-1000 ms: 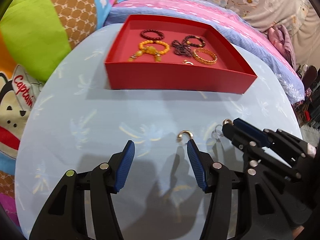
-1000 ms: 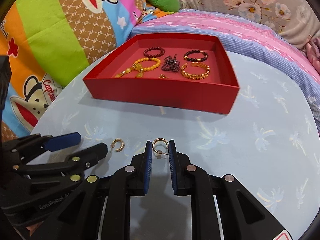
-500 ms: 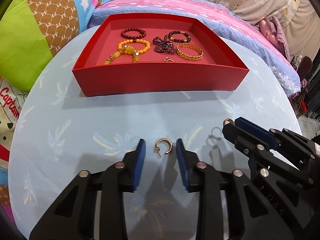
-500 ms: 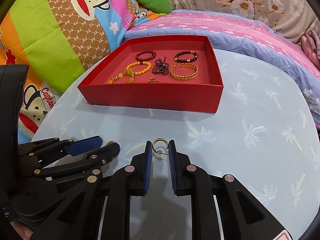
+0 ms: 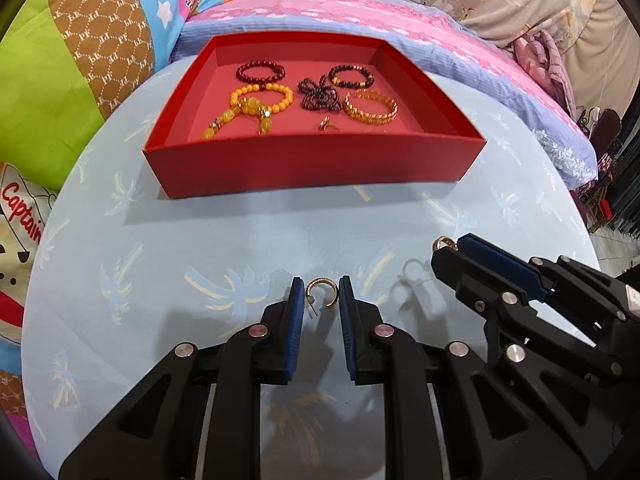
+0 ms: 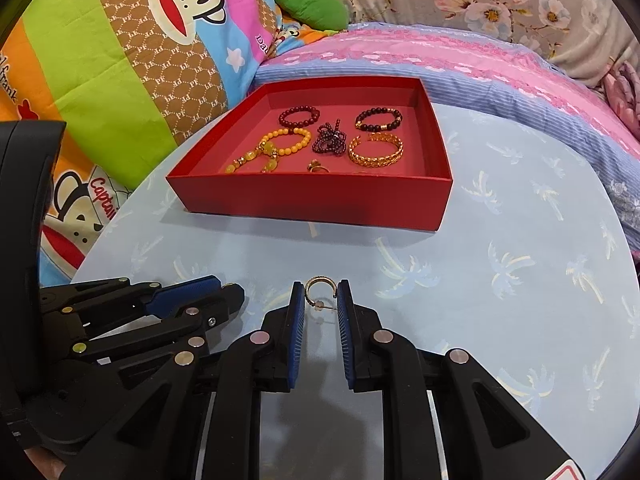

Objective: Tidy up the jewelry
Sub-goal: 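Close the right tool on one gold hoop earring while the left tool grasps the other, then carry both hoop earrings into the tray and open both tools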

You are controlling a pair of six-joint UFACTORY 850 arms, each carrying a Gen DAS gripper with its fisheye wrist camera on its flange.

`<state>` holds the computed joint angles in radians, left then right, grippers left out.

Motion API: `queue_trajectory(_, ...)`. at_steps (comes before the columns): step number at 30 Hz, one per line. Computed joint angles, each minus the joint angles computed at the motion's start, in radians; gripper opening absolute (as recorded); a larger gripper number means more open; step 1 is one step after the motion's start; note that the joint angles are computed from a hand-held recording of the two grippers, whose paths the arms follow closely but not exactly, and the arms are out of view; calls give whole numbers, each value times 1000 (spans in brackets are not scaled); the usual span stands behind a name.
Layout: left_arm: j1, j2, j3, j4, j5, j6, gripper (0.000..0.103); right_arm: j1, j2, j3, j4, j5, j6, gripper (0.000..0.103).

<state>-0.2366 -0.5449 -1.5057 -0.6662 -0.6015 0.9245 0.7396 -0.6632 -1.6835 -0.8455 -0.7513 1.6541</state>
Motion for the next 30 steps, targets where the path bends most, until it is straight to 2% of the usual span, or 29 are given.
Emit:
queue_trajectory(9,6,18,-18,-43,-10,26,17,0,13,-19,-44,-22,8,16)
queue_trajectory(15,7,4,-75,-73,-16,38,17,-16,8,-55,-75,-31,-9,16)
queue_trajectory(21,0,-43,-177,-104,-7,48,17,-47,-19,-126,-104,-50,-55,16)
queue_trajectory(30,-22,-178,-404,-52,-19,-58,17,-115,-88,-254,-89,-44,-132,16)
